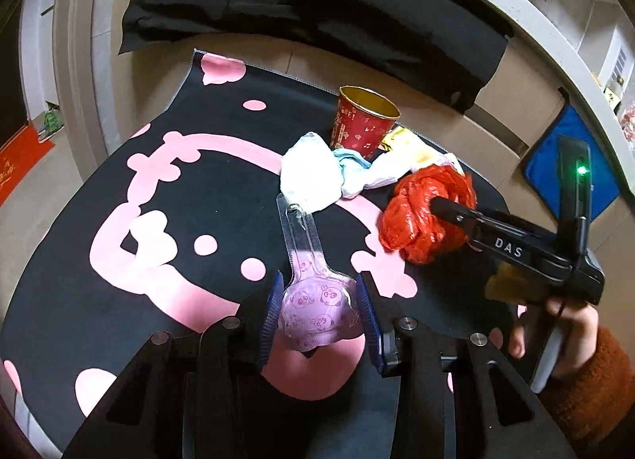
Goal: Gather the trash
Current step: 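Grasp the pink plastic spoon with the left tool while the right tool grasps the red plastic bag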
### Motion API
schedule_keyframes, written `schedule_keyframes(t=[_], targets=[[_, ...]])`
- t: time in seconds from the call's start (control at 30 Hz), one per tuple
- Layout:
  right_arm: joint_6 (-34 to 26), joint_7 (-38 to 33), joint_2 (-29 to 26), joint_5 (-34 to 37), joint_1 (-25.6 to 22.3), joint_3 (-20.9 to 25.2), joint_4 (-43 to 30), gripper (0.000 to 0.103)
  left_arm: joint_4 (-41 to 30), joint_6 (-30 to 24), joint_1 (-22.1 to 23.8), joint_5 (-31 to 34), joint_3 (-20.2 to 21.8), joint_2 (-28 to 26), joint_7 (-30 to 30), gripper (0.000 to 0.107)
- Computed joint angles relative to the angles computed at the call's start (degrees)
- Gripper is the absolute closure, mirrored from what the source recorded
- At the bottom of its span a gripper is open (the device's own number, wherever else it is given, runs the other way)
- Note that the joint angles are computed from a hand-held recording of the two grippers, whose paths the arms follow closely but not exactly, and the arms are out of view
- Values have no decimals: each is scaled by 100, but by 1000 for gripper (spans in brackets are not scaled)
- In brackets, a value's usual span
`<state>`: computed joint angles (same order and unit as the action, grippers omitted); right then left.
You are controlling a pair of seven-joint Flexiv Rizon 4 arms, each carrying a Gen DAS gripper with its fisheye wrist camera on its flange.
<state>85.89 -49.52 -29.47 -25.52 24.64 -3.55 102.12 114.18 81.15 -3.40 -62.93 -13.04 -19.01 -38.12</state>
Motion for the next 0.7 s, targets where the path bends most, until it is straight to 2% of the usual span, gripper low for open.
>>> schedule_keyframes(t=[0.1,0.17,0.23,0.33,0.4,0.5,0.63,0.7], targets=[[-44,-318,-168,438,-516,725,-234,49,-8,-65,9,-2,14,-25,-26,68],[-188,-540,-173,626,-682,980,-300,51,-17,-117,-4,60,32,-51,-81,68],[-281,-699,-93,770,-739,1074,-268,59,-6,-103,-36,159,54,-71,-149,67],[-163,-606,172,839,-605,848,11,66,-8,-200,-113,734,242,-120,-592,67],[34,-413,439,795,-442,566,329,66,-13,-251,-171,1262,402,-160,-1025,67],[223,-65,752,508,-134,73,707,67,19,-299,-122,1730,421,-171,-1429,67],[651,670,1177,-196,560,-962,1320,66,69,-338,-85,2216,432,-145,-1865,67],[778,1054,1355,-687,992,-1581,1579,67,123,-272,-6,2229,301,-102,-1895,68]])
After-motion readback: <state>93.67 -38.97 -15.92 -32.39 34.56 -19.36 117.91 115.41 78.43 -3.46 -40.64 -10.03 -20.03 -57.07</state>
